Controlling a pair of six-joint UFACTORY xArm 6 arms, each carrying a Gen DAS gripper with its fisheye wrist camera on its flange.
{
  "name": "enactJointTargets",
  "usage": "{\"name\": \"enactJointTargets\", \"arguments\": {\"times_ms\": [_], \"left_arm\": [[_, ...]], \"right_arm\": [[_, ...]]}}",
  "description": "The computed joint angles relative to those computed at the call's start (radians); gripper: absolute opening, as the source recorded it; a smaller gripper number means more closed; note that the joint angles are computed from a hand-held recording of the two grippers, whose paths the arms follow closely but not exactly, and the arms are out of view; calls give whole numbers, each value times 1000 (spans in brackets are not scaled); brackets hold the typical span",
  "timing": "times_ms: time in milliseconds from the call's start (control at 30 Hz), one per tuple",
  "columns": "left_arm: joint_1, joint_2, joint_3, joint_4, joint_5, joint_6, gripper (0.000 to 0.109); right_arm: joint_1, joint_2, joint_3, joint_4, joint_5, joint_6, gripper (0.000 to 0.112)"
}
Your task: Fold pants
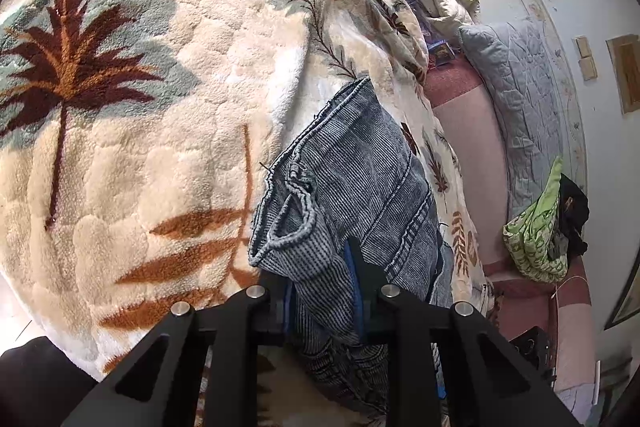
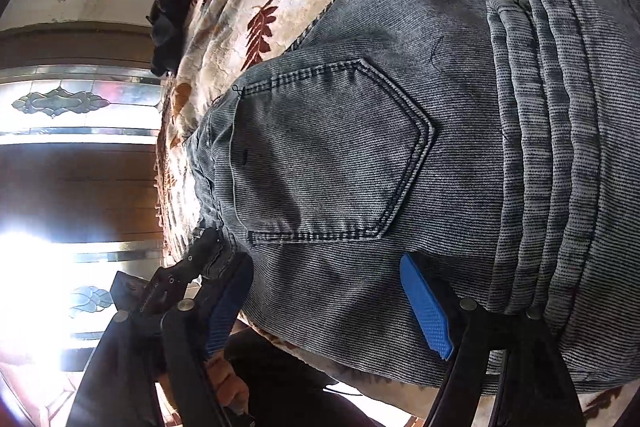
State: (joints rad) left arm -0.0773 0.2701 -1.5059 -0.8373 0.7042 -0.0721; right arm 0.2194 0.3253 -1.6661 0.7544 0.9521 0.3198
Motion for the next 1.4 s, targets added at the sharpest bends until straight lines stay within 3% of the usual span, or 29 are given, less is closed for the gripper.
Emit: {"name": "enactJointTargets", "arguments": {"times_ms": [133,300,433,600,700,833,1067,1167,1267,1400], "left_arm": [[-7,-1,-8,33,-9,-3,22],[-24,-12,-19,66,-33,31,18],[-40,-18,-44,91,-46,56,13],[-95,-36,-104,168,-92,110,11],[-146,-45,-141,237,-118,142,11],[-230,-16,-235,311,-109,182,11],[-455,3,-280,446,-113,286,11],[-555,-4,-214,533,-95,320,11],[-619,77,-243,680,80,244,12],[-661,45,-146,819,-6,199,13]], "right_arm": [[3,23,-30,-33,18,45,79],[14,23,-35,-39,-2,55,88],[-5,-12,40,87,-46,-2,88],[-10,-10,43,111,-45,-4,88],[-35,-40,103,294,-75,-77,88],[-95,-206,291,530,-165,-263,88],[-303,-593,708,571,-315,-323,88],[-404,-714,854,591,-319,-323,88],[-467,-784,946,604,-302,-329,88],[-495,-795,975,629,-261,-370,88]]}}
